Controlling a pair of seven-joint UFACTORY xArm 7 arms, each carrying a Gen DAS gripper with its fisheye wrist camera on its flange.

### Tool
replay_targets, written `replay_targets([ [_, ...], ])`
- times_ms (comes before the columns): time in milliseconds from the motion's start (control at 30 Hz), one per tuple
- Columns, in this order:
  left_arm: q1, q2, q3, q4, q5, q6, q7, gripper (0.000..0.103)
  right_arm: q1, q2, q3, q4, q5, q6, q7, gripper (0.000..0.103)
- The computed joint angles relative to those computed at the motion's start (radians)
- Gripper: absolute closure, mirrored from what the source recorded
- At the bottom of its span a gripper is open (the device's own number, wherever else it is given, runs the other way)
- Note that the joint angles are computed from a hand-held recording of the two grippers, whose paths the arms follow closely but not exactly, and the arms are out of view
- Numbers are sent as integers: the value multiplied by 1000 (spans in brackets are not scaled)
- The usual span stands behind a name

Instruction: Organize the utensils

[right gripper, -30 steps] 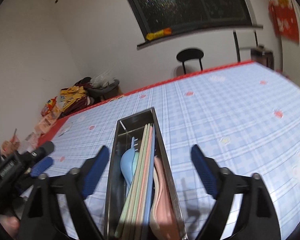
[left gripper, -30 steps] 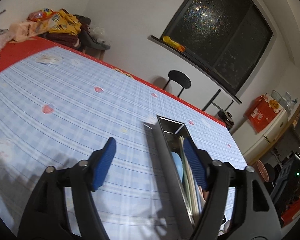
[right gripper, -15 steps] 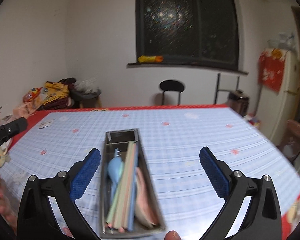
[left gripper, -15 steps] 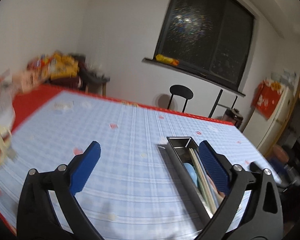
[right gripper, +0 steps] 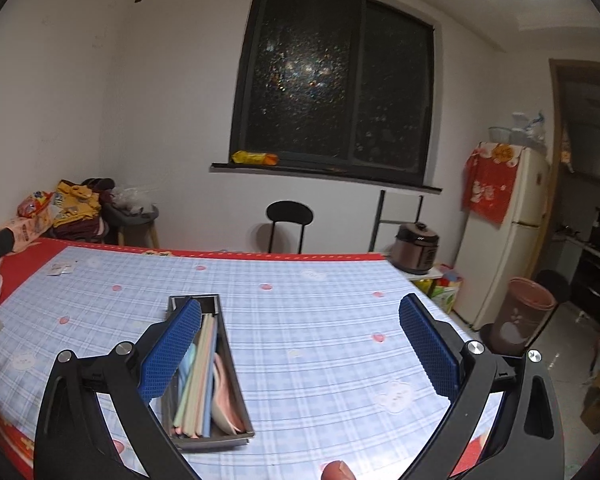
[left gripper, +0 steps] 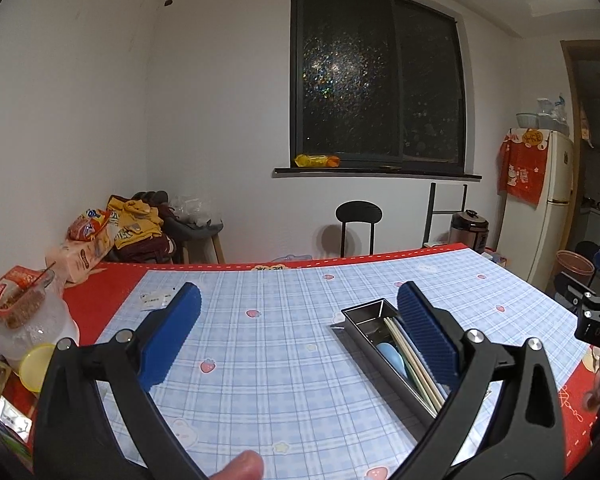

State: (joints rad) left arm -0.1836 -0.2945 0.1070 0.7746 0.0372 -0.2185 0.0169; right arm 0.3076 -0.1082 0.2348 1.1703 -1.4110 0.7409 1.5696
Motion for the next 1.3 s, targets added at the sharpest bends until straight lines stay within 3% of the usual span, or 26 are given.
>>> replay_targets([
  [100, 14, -10, -17, -7, 4, 3, 7, 6, 3, -18, 8, -15, -5, 27, 4, 6],
  [200, 76, -7, -84, -9, -5, 7, 11, 6, -1, -25, 9, -22, 4, 30, 5, 6],
  [400, 89, 5, -110, -2, -5, 26, 21, 6, -6, -19, 10, -21, 11, 38, 9, 6],
  [1300, 51, 18, -94, -1, -14, 50, 45, 6, -7, -6, 1, -23, 48, 39, 6, 6],
])
